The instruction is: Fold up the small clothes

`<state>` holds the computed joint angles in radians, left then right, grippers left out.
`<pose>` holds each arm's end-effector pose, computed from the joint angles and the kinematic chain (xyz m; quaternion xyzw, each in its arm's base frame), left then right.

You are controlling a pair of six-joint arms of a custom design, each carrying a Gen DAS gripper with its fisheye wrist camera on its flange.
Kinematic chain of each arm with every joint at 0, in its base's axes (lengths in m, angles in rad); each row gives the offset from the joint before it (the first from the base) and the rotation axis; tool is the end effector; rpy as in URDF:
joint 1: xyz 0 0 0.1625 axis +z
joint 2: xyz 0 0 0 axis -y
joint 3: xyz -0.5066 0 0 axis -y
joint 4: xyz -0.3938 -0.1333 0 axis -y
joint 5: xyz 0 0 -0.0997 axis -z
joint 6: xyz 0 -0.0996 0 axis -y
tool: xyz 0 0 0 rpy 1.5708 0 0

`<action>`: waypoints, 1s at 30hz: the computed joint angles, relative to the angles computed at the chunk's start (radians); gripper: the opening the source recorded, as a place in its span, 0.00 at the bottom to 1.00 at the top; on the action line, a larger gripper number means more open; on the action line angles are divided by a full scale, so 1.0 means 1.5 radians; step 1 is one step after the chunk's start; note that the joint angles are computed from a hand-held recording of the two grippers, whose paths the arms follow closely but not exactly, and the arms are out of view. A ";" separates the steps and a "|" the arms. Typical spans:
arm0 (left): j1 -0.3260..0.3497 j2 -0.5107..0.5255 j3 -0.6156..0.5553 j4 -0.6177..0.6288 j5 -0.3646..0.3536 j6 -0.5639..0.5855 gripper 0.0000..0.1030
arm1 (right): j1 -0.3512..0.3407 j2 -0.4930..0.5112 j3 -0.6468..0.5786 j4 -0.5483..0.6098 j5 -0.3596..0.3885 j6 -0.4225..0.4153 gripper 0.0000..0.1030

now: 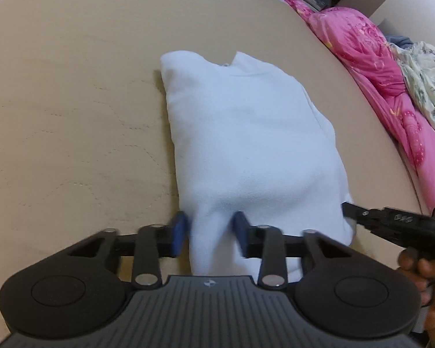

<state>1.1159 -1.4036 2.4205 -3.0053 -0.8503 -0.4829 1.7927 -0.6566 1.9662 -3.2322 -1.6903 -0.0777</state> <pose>-0.0027 -0.4584 0.2991 -0.0859 0.9144 -0.3289 0.2200 0.2572 -0.5884 0.0328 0.1363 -0.9734 0.1785 0.0461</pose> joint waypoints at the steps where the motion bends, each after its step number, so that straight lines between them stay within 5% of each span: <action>1: 0.000 -0.009 0.002 0.003 -0.006 0.002 0.15 | -0.001 -0.011 0.016 -0.012 0.018 0.011 0.03; 4: 0.007 -0.049 0.016 -0.022 -0.039 0.020 0.09 | -0.009 -0.051 0.076 -0.084 0.079 -0.006 0.03; 6: 0.003 -0.059 0.019 0.014 -0.011 0.022 0.08 | -0.008 -0.070 0.097 -0.097 0.104 0.008 0.03; 9: -0.003 -0.064 0.022 0.070 0.010 -0.010 0.10 | 0.016 -0.062 0.074 -0.006 -0.049 0.018 0.03; 12: -0.061 -0.085 0.057 0.022 0.056 0.012 0.10 | 0.044 -0.037 0.086 -0.099 -0.179 0.004 0.07; 15: -0.081 -0.076 0.072 0.021 0.071 0.039 0.16 | 0.042 -0.033 0.131 -0.255 -0.093 -0.080 0.07; 16: -0.076 -0.065 0.065 0.077 0.083 0.019 0.16 | 0.038 -0.030 0.134 -0.257 -0.055 -0.115 0.07; 18: -0.087 -0.043 0.056 0.191 0.134 -0.043 0.27 | 0.043 -0.023 0.119 -0.175 -0.065 -0.142 0.14; 21: -0.166 -0.057 0.075 0.286 0.229 -0.128 0.39 | 0.065 -0.010 0.090 -0.075 -0.204 -0.152 0.22; 23: -0.218 -0.093 0.080 0.390 0.260 -0.237 0.67 | 0.084 -0.021 0.110 -0.136 -0.227 -0.141 0.29; 27: -0.319 -0.137 0.071 0.669 0.306 -0.486 0.79 | 0.124 -0.065 0.171 -0.235 -0.201 -0.205 0.39; 30: -0.389 -0.148 0.038 0.878 0.297 -0.672 0.83 | 0.150 -0.112 0.229 -0.304 -0.166 -0.242 0.58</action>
